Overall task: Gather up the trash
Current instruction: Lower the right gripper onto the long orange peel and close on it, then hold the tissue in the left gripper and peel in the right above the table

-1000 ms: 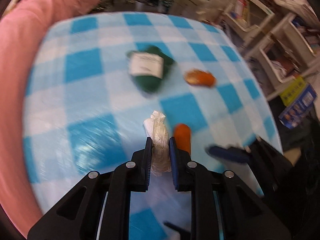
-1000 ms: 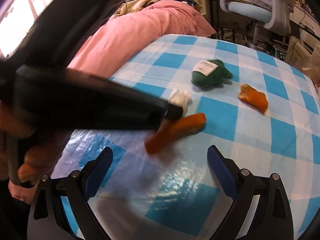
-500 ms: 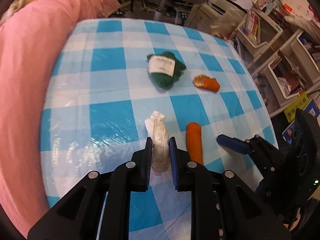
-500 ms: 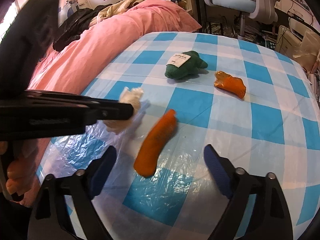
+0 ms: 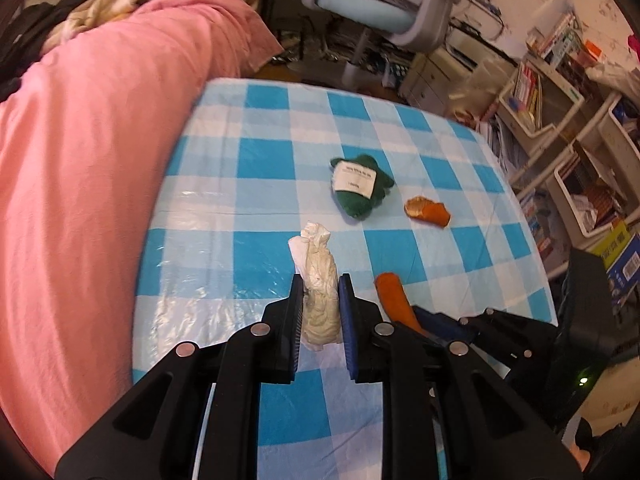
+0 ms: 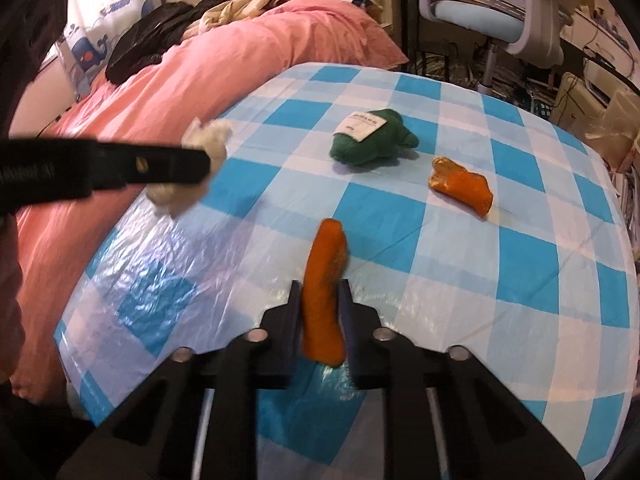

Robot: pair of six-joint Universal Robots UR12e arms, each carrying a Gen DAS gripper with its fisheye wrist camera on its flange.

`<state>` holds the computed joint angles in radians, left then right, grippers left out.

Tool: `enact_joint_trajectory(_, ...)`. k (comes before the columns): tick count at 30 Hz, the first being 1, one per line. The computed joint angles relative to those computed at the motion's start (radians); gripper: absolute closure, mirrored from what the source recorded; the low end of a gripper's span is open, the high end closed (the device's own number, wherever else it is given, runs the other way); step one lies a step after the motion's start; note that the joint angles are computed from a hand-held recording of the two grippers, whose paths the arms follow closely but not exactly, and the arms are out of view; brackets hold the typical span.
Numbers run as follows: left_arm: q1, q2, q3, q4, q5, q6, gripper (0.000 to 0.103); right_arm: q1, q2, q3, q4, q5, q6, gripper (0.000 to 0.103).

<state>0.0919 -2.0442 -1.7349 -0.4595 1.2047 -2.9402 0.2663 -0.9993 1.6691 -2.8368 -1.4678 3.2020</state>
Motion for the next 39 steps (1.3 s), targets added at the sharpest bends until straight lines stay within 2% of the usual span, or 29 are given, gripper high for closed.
enact_joint_trajectory(8, 0.025, 0.087, -0.120, 0.153, -0.020, -0.077, 0.086, -0.014, -0.055, 0.076, -0.075, 0.012, 0.008, 0.086)
enact_joint_trajectory(14, 0.047, 0.135, -0.181, 0.202, -0.045, -0.094, 0.086, -0.040, -0.119, 0.154, -0.143, 0.058, 0.049, 0.086)
enact_joint_trajectory(22, 0.051, 0.177, -0.232, 0.273, -0.004, -0.064, 0.086, -0.045, -0.193, 0.218, -0.189, 0.105, -0.039, 0.086)
enact_joint_trajectory(25, 0.051, 0.177, -0.229, 0.283, 0.015, -0.058, 0.086, -0.058, -0.190, 0.242, -0.246, 0.145, 0.002, 0.086)
enact_joint_trajectory(28, 0.055, 0.171, -0.217, 0.286, 0.015, -0.075, 0.086, -0.058, -0.181, 0.235, -0.262, 0.149, 0.017, 0.086)
enact_joint_trajectory(39, 0.027, 0.161, -0.195, 0.301, 0.052, -0.042, 0.086, -0.036, -0.166, 0.210, -0.204, 0.154, -0.083, 0.086)
